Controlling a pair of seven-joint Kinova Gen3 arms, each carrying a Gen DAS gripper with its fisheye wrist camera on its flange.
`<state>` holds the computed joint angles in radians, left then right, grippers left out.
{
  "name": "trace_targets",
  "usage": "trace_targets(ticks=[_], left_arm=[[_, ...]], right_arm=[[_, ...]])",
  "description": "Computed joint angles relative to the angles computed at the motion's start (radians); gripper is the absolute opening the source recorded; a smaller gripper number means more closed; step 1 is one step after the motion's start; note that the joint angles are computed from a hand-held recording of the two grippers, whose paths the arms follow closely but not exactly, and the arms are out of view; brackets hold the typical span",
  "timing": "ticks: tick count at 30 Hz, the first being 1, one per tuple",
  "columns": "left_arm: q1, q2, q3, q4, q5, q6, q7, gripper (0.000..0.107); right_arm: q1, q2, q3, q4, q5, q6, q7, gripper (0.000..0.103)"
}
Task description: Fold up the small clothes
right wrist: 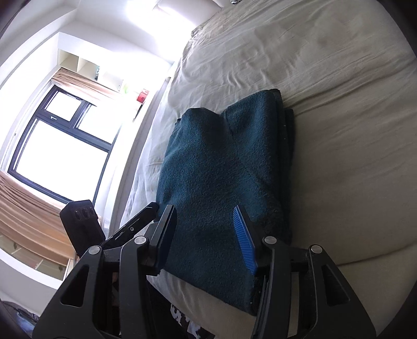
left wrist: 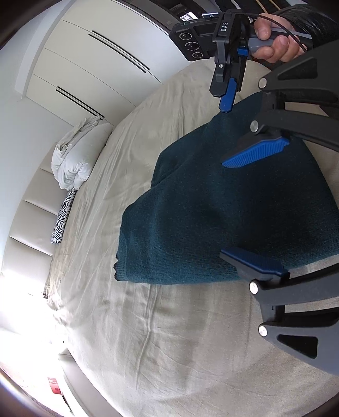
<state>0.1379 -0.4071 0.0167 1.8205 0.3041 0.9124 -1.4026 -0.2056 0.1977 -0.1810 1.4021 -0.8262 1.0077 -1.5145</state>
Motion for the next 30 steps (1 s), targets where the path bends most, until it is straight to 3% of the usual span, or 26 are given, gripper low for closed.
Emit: trace_targets(ticks=[8,11,12,16,20,21,22,23,25,28,30], left_arm=[[-0.004,-0.017,0.028,0.013,-0.032,-0.002,0.021,0.068],[-0.016,-0.041,0.038,0.010,-0.049,-0.005,0.044,0.069],[-0.027,-0.054,0.050,0.007,-0.063,-0.009,0.059,0.076],[-0.116,-0.131,0.163,-0.024,-0.195,-0.037,0.144,0.103],[-0.258,-0.206,0.306,-0.075,-0.356,-0.047,0.212,0.103],[-0.301,-0.220,0.341,-0.094,-0.393,-0.037,0.227,0.103],[-0.341,-0.235,0.372,-0.109,-0.424,-0.030,0.241,0.103],[-0.375,-0.246,0.393,-0.127,-0.447,-0.018,0.250,0.103],[-0.407,-0.249,0.408,-0.173,-0.465,0.031,0.255,0.103],[-0.423,-0.229,0.403,-0.249,-0.454,0.117,0.252,0.103],[-0.409,-0.237,0.387,-0.257,-0.454,0.116,0.265,0.103]], right_arm=[[0.285,-0.013,-0.343,0.107,0.119,-0.073,-0.089,0.045],[0.398,-0.040,-0.482,0.088,0.230,-0.104,-0.142,0.045],[0.436,-0.058,-0.529,0.082,0.271,-0.120,-0.164,0.046],[0.613,-0.182,-0.714,0.077,0.433,-0.203,-0.206,0.047],[0.798,-0.326,-0.890,0.062,0.596,-0.282,-0.275,0.051],[0.845,-0.361,-0.928,0.055,0.637,-0.301,-0.305,0.061],[0.873,-0.395,-0.949,0.052,0.677,-0.323,-0.338,0.074],[0.882,-0.425,-0.950,0.056,0.718,-0.361,-0.375,0.079],[0.861,-0.488,-0.912,0.078,0.795,-0.426,-0.457,0.097],[0.892,-0.552,-0.924,0.074,0.910,-0.476,-0.574,0.103],[0.867,-0.512,-0.943,0.022,0.967,-0.428,-0.605,0.103]])
